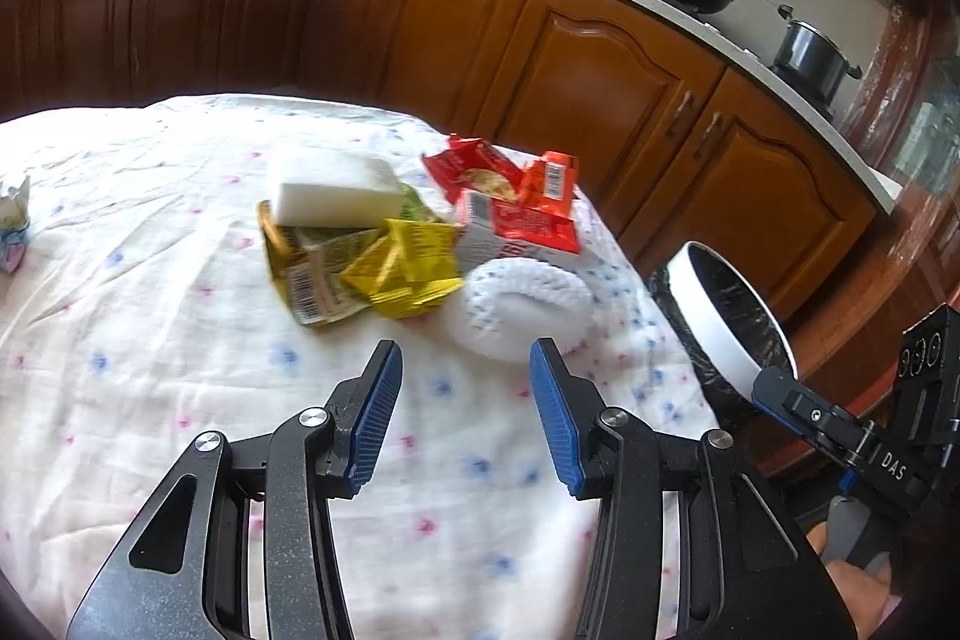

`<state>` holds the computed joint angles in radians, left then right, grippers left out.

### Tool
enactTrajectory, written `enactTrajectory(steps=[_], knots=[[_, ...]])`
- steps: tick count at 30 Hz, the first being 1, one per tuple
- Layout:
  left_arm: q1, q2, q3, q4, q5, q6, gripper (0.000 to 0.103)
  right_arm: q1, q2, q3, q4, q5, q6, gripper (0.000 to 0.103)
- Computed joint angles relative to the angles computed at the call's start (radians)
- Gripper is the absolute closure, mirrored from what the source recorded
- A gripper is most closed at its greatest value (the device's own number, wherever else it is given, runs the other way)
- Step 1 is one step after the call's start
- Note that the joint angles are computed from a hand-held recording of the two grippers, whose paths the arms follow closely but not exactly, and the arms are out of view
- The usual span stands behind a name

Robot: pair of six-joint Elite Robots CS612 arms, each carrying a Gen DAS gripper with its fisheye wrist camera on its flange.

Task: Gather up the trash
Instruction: 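Move both tools back toward the table, then grasp yellow wrapper with left tool while right tool grasps second foam net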

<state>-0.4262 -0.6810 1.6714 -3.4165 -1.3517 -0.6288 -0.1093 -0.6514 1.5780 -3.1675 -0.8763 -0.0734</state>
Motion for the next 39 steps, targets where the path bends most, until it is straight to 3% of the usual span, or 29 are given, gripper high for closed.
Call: enactTrajectory(steps=[8, 16, 19, 20, 21, 23, 25, 28, 39], knots=[[0.028, 0.001, 0.004, 0.010, -0.035, -0.039, 0.056, 0.031, 0.024, -0.049, 0.047, 0.003, -0.025, 0.019], [0.050, 0.016, -0.048, 0.066, -0.063, -0.005, 0.056, 0.061, 0.073, -0.152, 0.134, -0.011, -0.051, 0.023], [0.056, 0.027, -0.076, 0.089, -0.079, 0.009, 0.056, 0.070, 0.090, -0.190, 0.197, -0.013, -0.080, 0.042], [0.056, 0.032, -0.088, 0.099, -0.081, 0.017, 0.056, 0.072, 0.094, -0.199, 0.211, -0.017, -0.086, 0.053], [0.057, 0.037, -0.101, 0.111, -0.082, 0.027, 0.056, 0.076, 0.100, -0.211, 0.232, -0.026, -0.097, 0.071], [0.057, 0.045, -0.121, 0.140, -0.079, 0.041, 0.056, 0.079, 0.105, -0.221, 0.255, -0.034, -0.109, 0.091], [0.058, 0.056, -0.140, 0.166, -0.089, 0.050, 0.056, 0.077, 0.104, -0.214, 0.239, -0.032, -0.106, 0.093], [0.063, 0.065, -0.153, 0.182, -0.117, 0.069, 0.086, 0.069, 0.095, -0.193, 0.212, -0.021, -0.104, 0.094], [0.041, 0.036, -0.090, 0.087, -0.103, 0.075, 0.091, 0.010, 0.043, -0.094, 0.074, -0.002, -0.043, 0.094]])
